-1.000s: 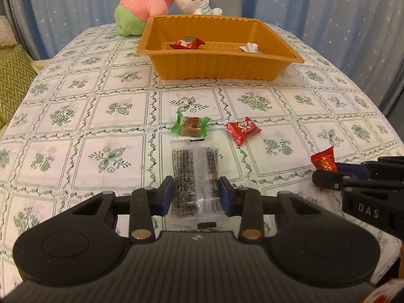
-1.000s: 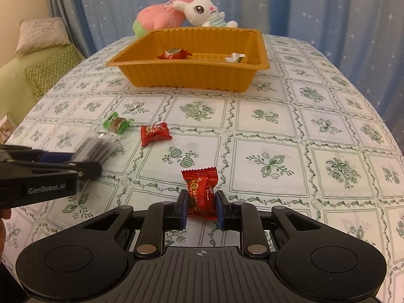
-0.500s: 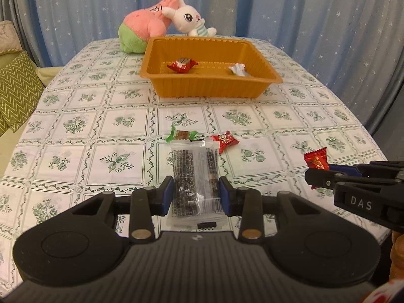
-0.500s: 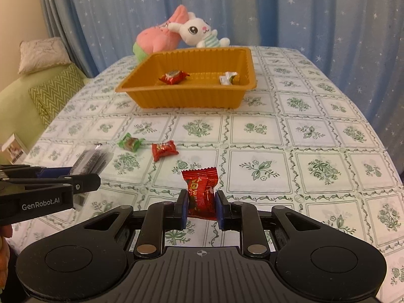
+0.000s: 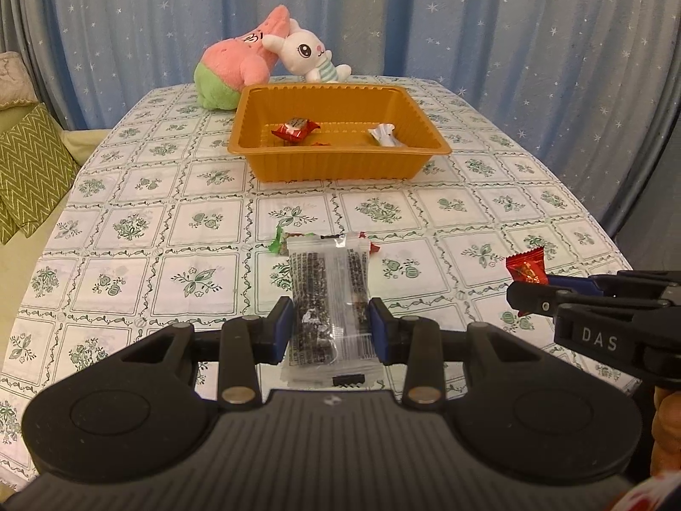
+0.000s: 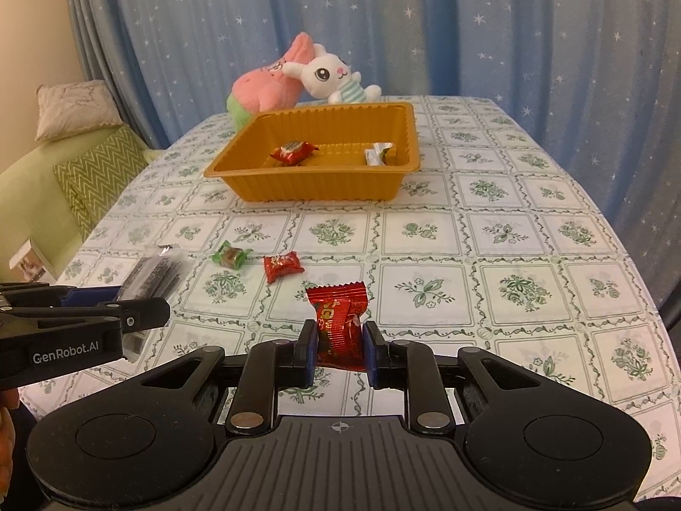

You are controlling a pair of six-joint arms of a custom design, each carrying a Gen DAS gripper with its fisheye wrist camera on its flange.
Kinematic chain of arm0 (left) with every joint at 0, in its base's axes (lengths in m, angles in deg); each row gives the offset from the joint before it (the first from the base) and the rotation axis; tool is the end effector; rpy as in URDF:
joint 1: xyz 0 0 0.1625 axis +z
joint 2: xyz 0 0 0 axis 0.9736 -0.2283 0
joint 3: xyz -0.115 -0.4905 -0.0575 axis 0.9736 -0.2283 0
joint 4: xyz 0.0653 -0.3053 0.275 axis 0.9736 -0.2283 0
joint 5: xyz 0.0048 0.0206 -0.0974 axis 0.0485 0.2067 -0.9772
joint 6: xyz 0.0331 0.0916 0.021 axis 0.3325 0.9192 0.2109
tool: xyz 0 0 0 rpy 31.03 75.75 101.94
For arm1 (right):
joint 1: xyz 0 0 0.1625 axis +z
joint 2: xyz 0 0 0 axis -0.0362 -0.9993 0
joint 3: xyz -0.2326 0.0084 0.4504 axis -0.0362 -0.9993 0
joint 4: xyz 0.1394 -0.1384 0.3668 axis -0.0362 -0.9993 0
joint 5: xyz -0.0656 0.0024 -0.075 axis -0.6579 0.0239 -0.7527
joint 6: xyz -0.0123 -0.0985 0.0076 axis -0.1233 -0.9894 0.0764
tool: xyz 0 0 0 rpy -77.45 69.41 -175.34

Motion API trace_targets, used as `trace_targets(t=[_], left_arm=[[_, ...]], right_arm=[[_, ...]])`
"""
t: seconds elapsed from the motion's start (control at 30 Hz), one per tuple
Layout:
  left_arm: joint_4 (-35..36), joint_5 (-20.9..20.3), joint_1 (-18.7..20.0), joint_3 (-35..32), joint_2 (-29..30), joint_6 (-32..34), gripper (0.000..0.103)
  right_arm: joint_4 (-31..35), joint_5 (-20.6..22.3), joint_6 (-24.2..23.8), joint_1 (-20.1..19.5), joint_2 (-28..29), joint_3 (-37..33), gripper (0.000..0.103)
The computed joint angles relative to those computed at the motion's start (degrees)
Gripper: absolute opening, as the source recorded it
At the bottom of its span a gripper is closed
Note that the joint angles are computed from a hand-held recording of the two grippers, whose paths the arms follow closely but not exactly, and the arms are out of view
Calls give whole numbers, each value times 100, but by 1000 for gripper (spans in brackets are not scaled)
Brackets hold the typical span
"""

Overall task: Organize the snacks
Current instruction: 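Lift both held snacks and carry them over the orange tray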

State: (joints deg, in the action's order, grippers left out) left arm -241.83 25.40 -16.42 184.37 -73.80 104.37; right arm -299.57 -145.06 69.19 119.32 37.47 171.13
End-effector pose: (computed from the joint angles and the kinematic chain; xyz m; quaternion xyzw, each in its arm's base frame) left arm -0.0767 -0.5111 0.2437 0.3311 0.8726 -0.2613 0.2462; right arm 0.2941 -0.4426 0.0051 0.0570 -0.8619 0.4089 0.2943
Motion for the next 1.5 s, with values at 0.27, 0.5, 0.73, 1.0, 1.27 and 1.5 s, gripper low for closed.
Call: trace_targets(t=[0.27,0.5,0.73,1.0,1.27,1.5], left_arm=[[-4,-36,-60,34,-54,2,35],[45,-116,-32,-49,-26,51,35],[130,-245,27,-372,128,204,35],[386,-498,163,-1065,444,274,35],[528,-507,294,-1918,914,660,35],[957,-632,467,-2803,1325,748,35]], right_arm=[[-44,-67,38,44,-34,52,22],[0,-47,1,-2,-82,21,23],[113,81,-126,-155,-220,-110,23],[404,325,-456,-403,-397,-546,23],[989,662,-719,-671,-561,-1190,23],[1688,941,-855,-890,-601,-1924,23]])
